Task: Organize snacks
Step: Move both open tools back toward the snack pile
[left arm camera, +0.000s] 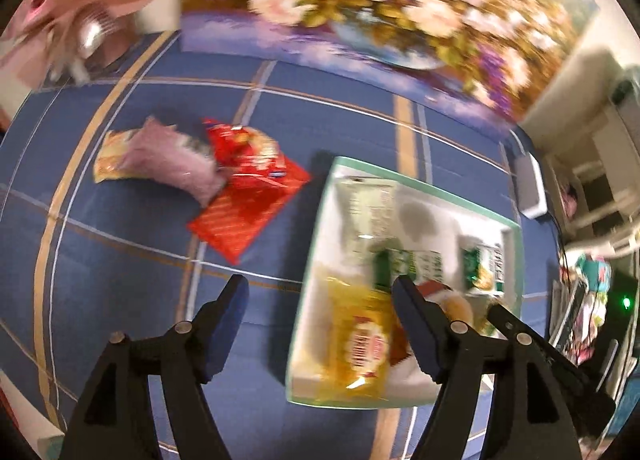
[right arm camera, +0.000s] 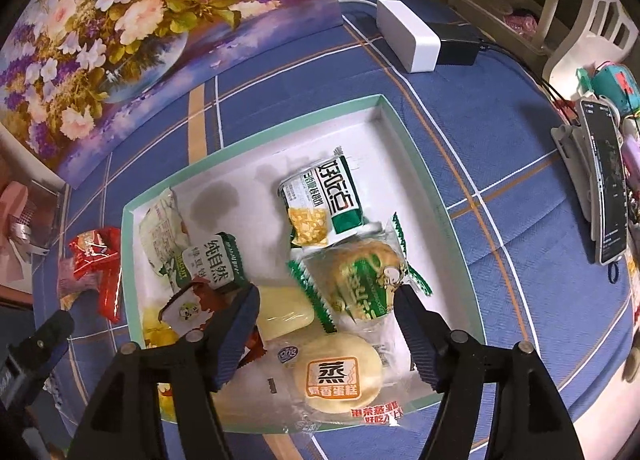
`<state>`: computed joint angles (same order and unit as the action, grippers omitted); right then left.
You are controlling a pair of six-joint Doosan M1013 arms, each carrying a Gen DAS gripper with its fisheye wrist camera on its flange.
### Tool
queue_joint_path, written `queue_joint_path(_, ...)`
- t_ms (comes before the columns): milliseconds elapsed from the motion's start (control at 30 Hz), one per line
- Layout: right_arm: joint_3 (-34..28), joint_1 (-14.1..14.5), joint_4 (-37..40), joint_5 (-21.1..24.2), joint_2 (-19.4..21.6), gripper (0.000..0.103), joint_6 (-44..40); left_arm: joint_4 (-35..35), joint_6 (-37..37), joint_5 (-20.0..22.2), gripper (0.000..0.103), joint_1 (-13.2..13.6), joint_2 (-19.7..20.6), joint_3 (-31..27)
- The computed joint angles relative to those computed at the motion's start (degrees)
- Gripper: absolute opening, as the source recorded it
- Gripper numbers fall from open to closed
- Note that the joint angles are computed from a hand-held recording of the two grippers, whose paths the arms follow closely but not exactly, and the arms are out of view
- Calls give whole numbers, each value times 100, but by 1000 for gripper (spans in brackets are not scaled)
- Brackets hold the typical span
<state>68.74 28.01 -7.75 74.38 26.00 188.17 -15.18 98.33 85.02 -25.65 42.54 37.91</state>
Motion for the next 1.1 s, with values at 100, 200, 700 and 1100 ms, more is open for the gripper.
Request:
queue_joint_path(100, -65, 13, -63, 18, 19, 79, -31, 148, -232, -21, 88, 64, 74, -116)
queue_joint_path(200, -149, 37, -191, -56, 43, 86, -72, 730, -278, 123, 90, 67, 170, -324)
queue_joint_path(700, -901, 137, -598, -115, 397, 103, -514, 2020, -780, -995, 95, 188, -7, -81)
queue_joint_path(1100, -1650, 245, -1009, -225, 753, 103, -800, 2126, -924, -975, 95, 327, 113, -395)
